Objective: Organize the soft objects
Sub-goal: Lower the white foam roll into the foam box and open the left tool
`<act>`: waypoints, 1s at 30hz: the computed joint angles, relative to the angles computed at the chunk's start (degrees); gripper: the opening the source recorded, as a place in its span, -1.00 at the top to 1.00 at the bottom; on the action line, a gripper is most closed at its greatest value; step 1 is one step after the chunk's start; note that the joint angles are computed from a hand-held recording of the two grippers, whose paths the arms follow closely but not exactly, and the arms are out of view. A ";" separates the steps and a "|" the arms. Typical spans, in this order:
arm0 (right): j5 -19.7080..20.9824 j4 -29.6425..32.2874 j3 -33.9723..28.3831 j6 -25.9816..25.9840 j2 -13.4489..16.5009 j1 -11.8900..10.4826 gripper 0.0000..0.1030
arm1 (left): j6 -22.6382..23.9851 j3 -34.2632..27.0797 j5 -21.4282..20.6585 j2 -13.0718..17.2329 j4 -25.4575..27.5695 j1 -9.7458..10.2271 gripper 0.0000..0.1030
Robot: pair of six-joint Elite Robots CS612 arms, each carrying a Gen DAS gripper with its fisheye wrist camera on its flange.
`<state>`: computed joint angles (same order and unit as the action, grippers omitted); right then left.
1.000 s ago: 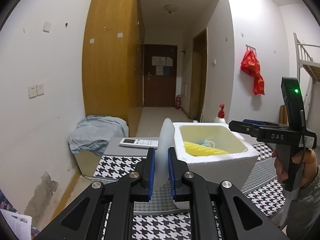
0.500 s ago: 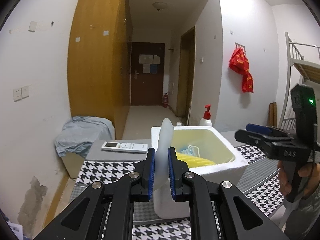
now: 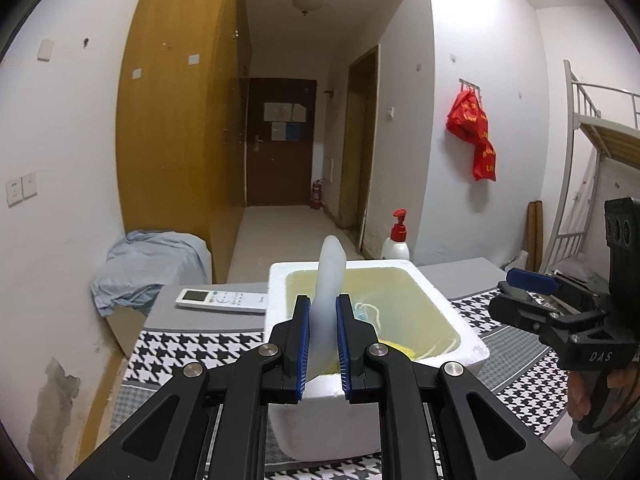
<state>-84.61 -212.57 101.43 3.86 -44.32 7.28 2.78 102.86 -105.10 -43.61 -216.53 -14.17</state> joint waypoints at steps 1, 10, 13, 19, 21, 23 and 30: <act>-0.12 -0.01 0.09 0.23 -0.01 -0.06 -0.72 | 0.16 -0.22 -0.01 0.03 0.39 -0.14 0.74; -1.14 -2.56 2.81 1.82 -0.68 -0.93 -0.72 | 1.59 -1.47 -1.13 0.40 2.18 -1.06 0.74; -1.66 -3.73 3.85 2.17 -0.95 -1.18 -0.72 | 2.14 -2.01 -1.81 0.54 3.08 -1.35 0.74; -3.58 -4.61 5.44 2.37 -1.49 -1.36 -0.72 | 2.13 -3.09 -1.48 0.87 4.67 -2.07 0.74; -4.77 -4.94 5.95 2.20 -1.71 -1.33 -0.72 | 2.10 -3.40 -1.31 0.89 5.13 -2.28 0.74; -4.97 -5.55 6.50 2.27 -1.92 -1.50 -0.72 | 2.19 -3.75 -1.22 1.00 5.62 -2.42 0.74; -6.13 -6.60 7.88 2.93 -2.27 -1.80 -0.72 | 2.92 -4.50 -0.50 1.24 7.11 -3.07 0.74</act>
